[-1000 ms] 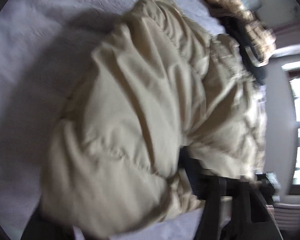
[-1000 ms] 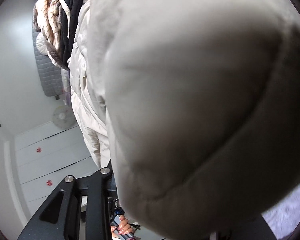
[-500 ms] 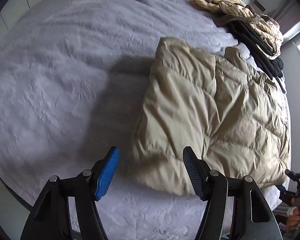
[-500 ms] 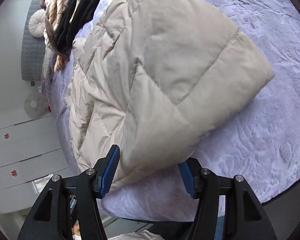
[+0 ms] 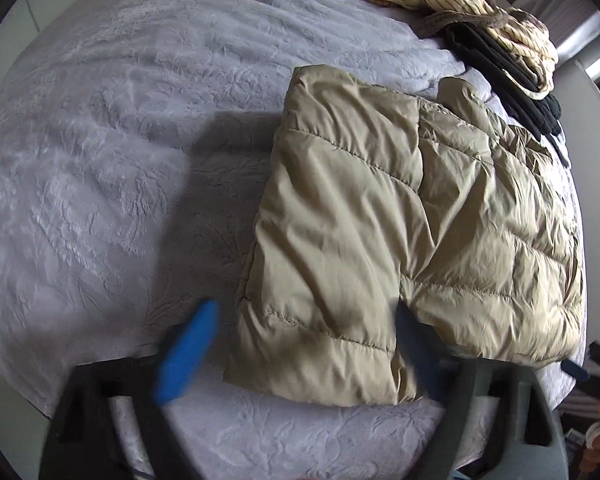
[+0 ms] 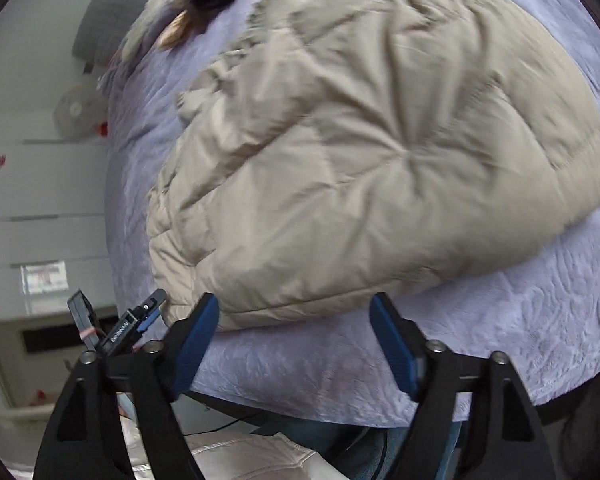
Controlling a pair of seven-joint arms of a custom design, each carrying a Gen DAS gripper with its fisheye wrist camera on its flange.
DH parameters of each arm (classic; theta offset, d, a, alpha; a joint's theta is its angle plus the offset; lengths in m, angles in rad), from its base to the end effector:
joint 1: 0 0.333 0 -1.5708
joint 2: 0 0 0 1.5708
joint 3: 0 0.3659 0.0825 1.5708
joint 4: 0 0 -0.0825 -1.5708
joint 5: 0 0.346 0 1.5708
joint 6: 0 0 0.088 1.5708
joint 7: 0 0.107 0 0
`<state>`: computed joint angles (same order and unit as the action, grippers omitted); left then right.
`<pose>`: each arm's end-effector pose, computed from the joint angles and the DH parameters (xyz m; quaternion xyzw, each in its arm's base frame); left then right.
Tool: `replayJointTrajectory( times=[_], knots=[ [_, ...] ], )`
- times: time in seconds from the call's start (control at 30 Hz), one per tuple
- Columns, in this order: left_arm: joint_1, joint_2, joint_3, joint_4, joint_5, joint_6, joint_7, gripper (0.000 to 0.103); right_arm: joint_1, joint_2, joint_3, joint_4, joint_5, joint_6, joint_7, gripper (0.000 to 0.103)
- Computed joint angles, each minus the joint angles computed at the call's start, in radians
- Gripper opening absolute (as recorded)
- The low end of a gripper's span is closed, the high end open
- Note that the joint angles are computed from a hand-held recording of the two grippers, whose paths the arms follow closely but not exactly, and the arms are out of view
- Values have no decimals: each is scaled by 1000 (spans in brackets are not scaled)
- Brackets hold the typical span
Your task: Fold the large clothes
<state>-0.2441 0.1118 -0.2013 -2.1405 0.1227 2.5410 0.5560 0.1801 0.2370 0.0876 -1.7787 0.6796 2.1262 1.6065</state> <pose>0.5044 -0.2386 0.4572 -0.8462 0.5118 -0.1432 0.0387 0.5893 0.1854 0.5082 -0.6355 0.7087 0.2132 0.2202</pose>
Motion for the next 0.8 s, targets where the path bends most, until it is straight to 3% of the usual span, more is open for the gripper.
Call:
replayJointTrajectory(
  times=[0.1,0.17,0.3,0.43,0.6,0.77,0.8],
  knots=[
    [3,-8,0,-2,8,2,22,103,31,-7,8,7,-62,31,-1,86],
    [6,-10,0,-2,4,1,41,103,54,-9,11,8,-111,56,15,102],
    [12,-9,-1,-8,-12,5,80,103,102,-1,17,18,-223,85,66,103],
    [24,-4,-3,-25,-53,36,147,103,139,15,18,50,-338,40,139,103],
    [31,-4,3,-25,-70,26,199,103,143,32,29,68,-323,32,170,103],
    [55,5,16,-28,-104,55,247,103,152,41,28,71,-346,91,174,103],
    [59,8,20,-28,-106,59,240,103,153,43,26,68,-351,106,181,97]
  ],
)
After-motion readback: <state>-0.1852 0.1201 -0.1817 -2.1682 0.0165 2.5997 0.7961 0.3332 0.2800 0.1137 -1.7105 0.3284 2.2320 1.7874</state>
